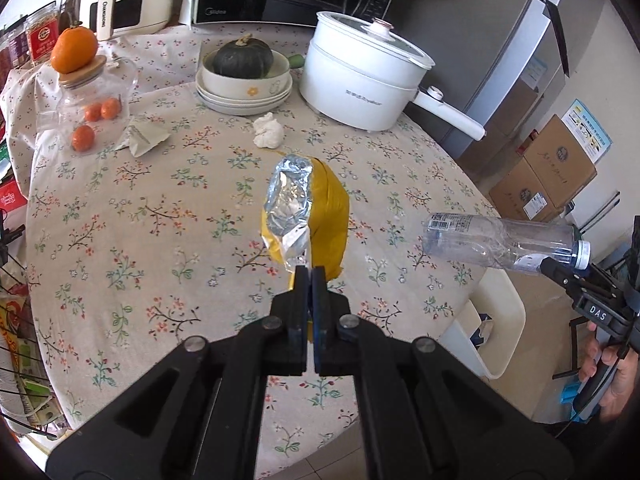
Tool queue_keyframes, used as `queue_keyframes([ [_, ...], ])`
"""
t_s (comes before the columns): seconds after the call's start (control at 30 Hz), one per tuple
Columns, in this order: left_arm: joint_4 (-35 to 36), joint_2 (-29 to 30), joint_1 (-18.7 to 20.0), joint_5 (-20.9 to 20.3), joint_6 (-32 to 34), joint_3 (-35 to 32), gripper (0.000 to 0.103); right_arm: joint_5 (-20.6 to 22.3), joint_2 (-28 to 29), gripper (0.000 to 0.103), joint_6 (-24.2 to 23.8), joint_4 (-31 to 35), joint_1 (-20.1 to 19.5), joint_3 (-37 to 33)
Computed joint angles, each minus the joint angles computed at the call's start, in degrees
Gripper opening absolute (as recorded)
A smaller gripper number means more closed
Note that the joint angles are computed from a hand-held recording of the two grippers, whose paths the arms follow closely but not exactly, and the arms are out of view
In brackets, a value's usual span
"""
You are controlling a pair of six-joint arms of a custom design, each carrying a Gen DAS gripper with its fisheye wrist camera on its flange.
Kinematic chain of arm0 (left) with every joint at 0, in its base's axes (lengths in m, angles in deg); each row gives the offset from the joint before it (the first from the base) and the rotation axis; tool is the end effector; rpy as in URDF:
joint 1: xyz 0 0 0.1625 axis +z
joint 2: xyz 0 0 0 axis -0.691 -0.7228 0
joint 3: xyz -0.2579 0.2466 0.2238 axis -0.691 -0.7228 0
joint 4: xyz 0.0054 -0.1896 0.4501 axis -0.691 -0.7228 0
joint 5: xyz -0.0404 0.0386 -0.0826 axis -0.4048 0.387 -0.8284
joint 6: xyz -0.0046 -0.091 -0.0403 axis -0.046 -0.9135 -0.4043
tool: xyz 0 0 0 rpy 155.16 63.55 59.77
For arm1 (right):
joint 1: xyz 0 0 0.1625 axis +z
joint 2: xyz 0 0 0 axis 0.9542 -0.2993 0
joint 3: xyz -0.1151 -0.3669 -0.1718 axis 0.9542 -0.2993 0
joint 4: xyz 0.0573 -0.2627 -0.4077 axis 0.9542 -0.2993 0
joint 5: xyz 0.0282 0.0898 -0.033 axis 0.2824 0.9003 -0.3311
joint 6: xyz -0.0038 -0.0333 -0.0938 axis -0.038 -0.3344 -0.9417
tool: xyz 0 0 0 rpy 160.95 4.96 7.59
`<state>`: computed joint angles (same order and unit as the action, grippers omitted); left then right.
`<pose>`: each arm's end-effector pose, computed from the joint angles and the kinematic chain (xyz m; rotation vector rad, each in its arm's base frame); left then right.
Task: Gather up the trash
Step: 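Carry the bottle and wrapper to the white bin and release them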
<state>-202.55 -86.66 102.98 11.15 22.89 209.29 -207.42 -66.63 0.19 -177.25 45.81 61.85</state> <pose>-0.0011 -0.4223 0.3910 -0.2449 2.3100 -1.0317 0.4054 -0.5776 0.0174 1.0336 -2.3537 0.5052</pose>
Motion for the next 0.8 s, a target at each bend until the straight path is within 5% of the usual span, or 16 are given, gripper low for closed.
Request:
queue_keyframes([
  [0.5,-12.73,13.88,-2.4,-4.33,8.96,-1.32,0.002,0.59,-10.06,0.064,-0.68,-5.83,-4.26,6.62],
  [0.8,-17.77,20.31,-3.55,-8.3,14.09,-2.06,0.002,-3.48,-12.42,0.064,-2.01,-7.03,-7.16,8.75],
])
